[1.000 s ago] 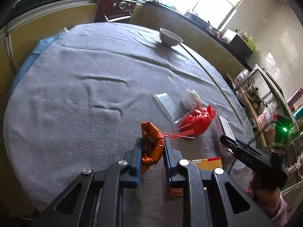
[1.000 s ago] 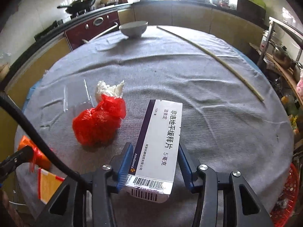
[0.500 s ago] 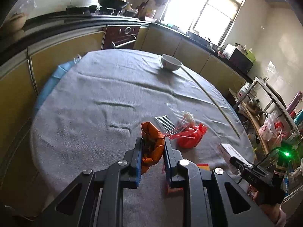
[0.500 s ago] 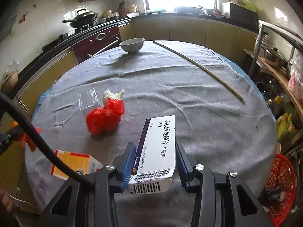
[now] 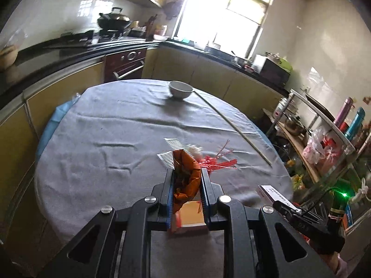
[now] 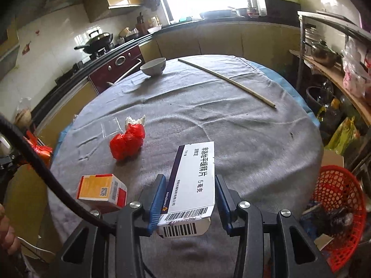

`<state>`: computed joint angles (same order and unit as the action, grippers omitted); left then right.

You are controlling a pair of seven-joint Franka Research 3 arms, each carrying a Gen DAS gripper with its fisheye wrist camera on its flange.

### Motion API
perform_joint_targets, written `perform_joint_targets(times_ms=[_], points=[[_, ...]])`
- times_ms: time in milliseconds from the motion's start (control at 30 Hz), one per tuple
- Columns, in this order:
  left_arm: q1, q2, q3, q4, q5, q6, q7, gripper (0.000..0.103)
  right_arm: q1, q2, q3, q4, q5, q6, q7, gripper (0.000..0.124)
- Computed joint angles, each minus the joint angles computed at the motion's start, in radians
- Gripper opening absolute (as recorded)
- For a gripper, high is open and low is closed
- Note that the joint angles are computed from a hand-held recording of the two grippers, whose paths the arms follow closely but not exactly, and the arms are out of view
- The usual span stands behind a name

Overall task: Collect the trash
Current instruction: 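Lift and carry the medicine box with the right gripper toward the red basket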

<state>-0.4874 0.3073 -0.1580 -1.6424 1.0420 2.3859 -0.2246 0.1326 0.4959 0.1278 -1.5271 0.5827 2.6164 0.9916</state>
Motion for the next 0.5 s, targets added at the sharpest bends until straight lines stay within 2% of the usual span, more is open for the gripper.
perform_joint_targets(times_ms=[300, 500], points=[[-0.055, 0.118, 0.002, 0.171, -0.061, -0.032, 0.151, 0.022, -0.063, -0.077, 0.022, -0.095, 0.138, -0.002, -0.11, 0.045], [-0.13, 0.22, 0.028, 0.34, -0.099, -0.133, 0.282, 0.022, -0.095, -0.111, 0.023, -0.13, 0.253, -0.013, -0.197, 0.045]])
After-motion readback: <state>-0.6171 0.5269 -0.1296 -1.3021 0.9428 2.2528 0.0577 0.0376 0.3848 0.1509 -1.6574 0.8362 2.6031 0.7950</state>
